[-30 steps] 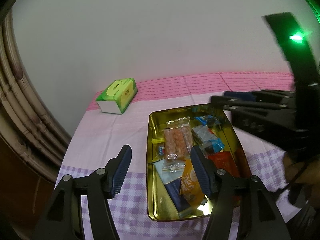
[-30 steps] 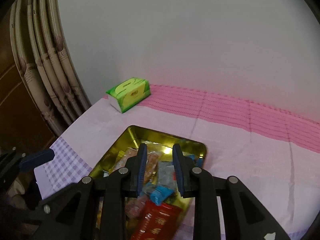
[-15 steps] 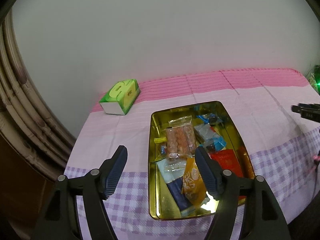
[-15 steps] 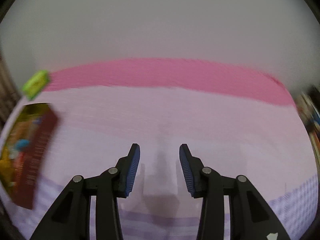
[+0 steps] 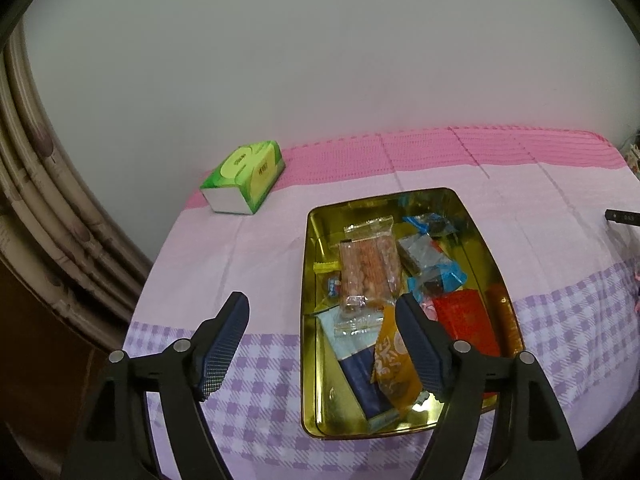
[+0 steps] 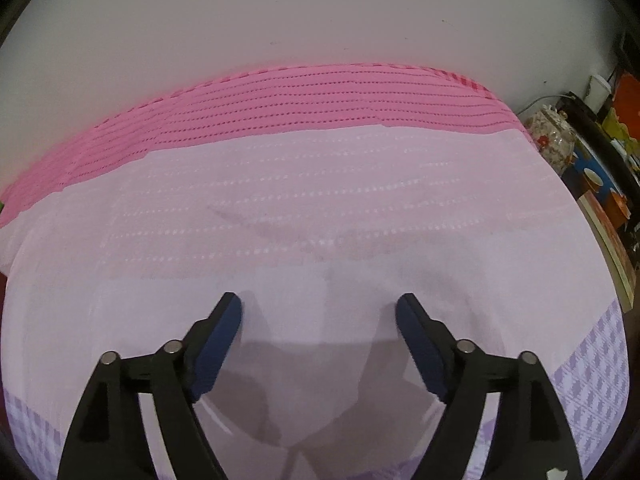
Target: Organize snacks
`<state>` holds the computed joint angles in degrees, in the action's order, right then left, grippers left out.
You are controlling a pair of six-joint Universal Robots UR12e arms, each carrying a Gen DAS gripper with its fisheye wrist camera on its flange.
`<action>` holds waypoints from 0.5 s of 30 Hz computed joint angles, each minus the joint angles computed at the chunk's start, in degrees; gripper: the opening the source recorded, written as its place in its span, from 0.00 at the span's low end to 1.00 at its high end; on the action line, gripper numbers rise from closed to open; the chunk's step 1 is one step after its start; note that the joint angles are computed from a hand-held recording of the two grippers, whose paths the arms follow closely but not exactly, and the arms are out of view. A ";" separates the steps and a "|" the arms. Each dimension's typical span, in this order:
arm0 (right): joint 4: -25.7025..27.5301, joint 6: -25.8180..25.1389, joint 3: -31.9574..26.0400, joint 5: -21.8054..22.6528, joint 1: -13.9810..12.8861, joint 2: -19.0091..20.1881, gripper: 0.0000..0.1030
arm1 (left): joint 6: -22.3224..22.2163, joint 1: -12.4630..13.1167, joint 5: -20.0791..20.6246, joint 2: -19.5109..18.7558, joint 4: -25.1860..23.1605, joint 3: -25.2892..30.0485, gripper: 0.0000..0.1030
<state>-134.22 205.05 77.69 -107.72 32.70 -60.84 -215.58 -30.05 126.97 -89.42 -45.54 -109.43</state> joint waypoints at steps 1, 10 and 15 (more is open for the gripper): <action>0.23 0.14 -0.48 0.10 -0.10 0.21 0.84 | -0.11 0.14 -0.30 0.03 -0.03 -0.05 0.74; -1.22 1.56 -1.39 -0.05 -0.05 1.52 1.00 | -2.74 1.13 -2.57 0.74 -1.26 -0.35 0.74; -2.36 1.55 -1.21 -0.43 -0.08 1.69 1.00 | -3.88 1.08 -2.48 0.86 -2.65 -0.06 0.74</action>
